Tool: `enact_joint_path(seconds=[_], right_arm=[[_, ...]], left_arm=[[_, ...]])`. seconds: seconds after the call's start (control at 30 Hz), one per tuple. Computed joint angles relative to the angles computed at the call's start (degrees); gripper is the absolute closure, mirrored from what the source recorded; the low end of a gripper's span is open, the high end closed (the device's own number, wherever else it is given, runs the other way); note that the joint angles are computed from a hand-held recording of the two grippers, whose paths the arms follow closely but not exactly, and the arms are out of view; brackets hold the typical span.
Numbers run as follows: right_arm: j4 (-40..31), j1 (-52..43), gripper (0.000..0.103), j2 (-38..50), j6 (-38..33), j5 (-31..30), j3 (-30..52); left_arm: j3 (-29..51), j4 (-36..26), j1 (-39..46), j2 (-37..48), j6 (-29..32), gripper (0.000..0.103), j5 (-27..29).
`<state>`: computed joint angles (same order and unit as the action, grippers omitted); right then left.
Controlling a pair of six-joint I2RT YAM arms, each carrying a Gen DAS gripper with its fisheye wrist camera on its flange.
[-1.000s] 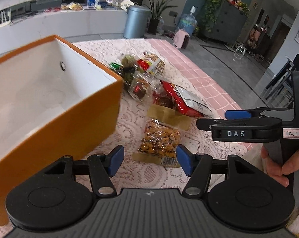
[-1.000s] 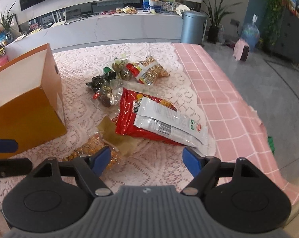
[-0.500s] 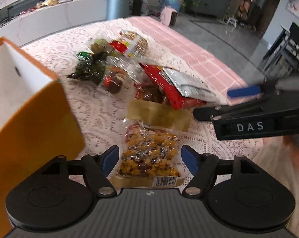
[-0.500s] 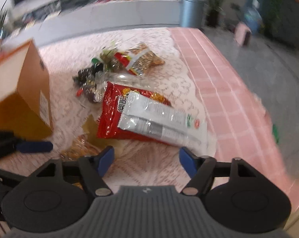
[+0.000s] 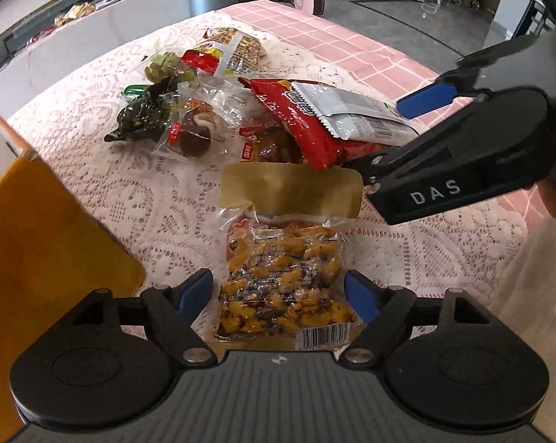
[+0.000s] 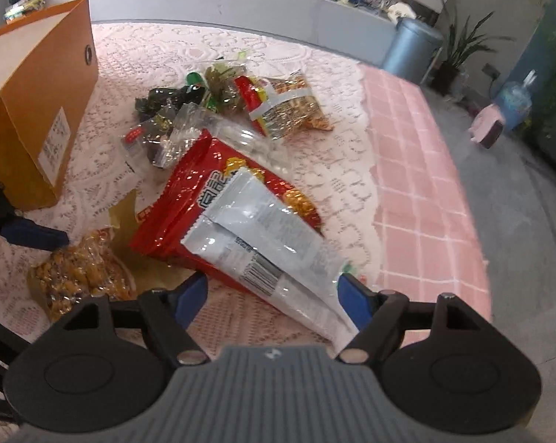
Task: Organize snacks
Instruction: 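Lower the left gripper onto the peanut bag while the right gripper reaches the white stick-snack pack, then close the left gripper on the peanut bag while the right gripper grasps the white pack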
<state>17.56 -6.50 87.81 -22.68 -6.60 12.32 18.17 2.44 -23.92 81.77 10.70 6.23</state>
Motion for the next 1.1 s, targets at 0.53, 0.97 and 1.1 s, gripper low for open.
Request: enact_joint_path(seconds=[0.53, 0.97, 1.1], right_arm=[[-13.3, -7.9, 0.103, -8.4, -1.2, -14.2, 0.6], [-16.0, -9.3, 0.045, -8.8, -17.2, -11.0, 2.9], [-14.9, -12.3, 0.020, -0.5, -31.4, -13.9, 7.3]], left_arm=[[-1.0, -8.0, 4.3, -8.2, -0.7, 0.022, 2.0], [-1.7, -14.5, 7.4, -18.0, -2.1, 0.022, 2.7], [-0.8, -15.9, 6.7, -18.8, -3.1, 0.022, 2.3]])
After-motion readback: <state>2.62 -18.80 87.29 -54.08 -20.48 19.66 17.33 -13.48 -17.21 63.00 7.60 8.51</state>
